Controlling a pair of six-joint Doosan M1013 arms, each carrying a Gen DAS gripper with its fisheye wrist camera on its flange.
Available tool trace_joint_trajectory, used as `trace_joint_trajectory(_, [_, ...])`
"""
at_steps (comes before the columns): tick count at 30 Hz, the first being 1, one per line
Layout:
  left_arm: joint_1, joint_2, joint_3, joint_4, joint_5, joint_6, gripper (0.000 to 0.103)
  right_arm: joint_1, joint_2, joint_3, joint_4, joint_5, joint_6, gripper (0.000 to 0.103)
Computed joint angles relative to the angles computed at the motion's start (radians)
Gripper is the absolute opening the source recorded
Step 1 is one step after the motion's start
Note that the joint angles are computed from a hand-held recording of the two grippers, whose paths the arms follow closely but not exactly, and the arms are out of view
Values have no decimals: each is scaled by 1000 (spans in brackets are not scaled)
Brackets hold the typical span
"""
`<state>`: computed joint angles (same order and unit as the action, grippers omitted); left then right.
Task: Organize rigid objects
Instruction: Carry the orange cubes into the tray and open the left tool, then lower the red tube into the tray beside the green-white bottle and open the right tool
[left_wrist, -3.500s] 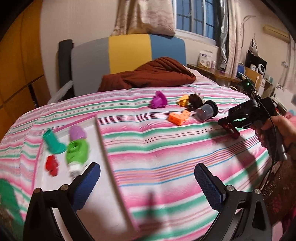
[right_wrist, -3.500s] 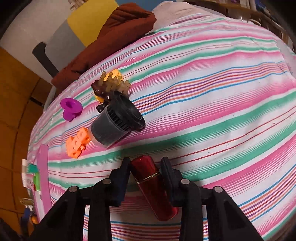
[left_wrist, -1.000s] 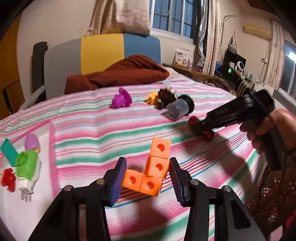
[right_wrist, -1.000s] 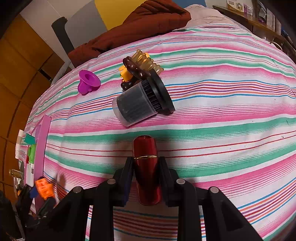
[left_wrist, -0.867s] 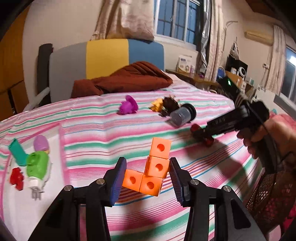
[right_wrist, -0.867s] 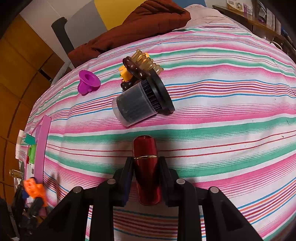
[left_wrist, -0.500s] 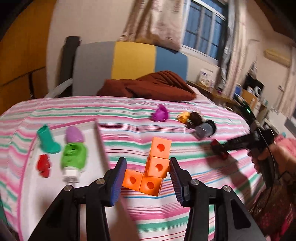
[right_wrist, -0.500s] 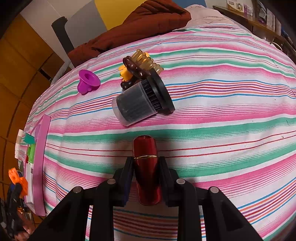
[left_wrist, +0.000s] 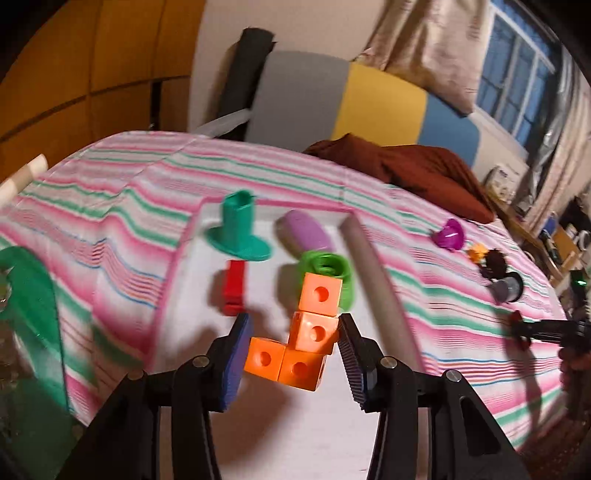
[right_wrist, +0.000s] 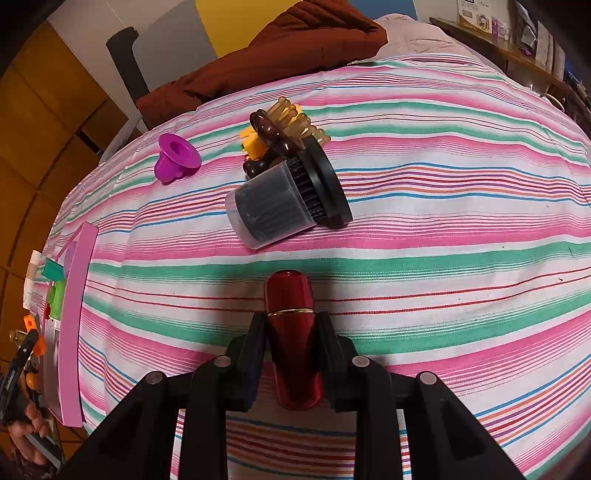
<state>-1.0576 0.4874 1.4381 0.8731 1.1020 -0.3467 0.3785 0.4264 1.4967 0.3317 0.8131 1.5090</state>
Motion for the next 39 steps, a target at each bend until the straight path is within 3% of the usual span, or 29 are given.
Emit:
trace_joint_trajectory(9, [35,12,-5,-121,38,110,48,2,1,-2,-10,-1,4,26])
trace_joint_trajectory(13, [36,8,5,-127,36,87,51,4,1,-2,-16,-1,5,26])
trace_joint_trajectory(15, [28,4,13,-109,43,51,59,4,1,-3,-19,0,5,26])
trace_joint_trajectory(17, [11,3,17,-65,65,-1,75,4,2,-4,-22,0,5,26])
trace_joint_trajectory(21, [-14,9,12,-9,104,-29,88,4,1,-3,-24,0,5,26])
trace_joint_trajectory(28, [-40,21,-2,24,124,-25,98,11,-2,-5,-51,-3,8,26])
trace_joint_trajectory(39, [-50,15,6,9,107,-44,100,38,-35,23,92,-64,-235,26])
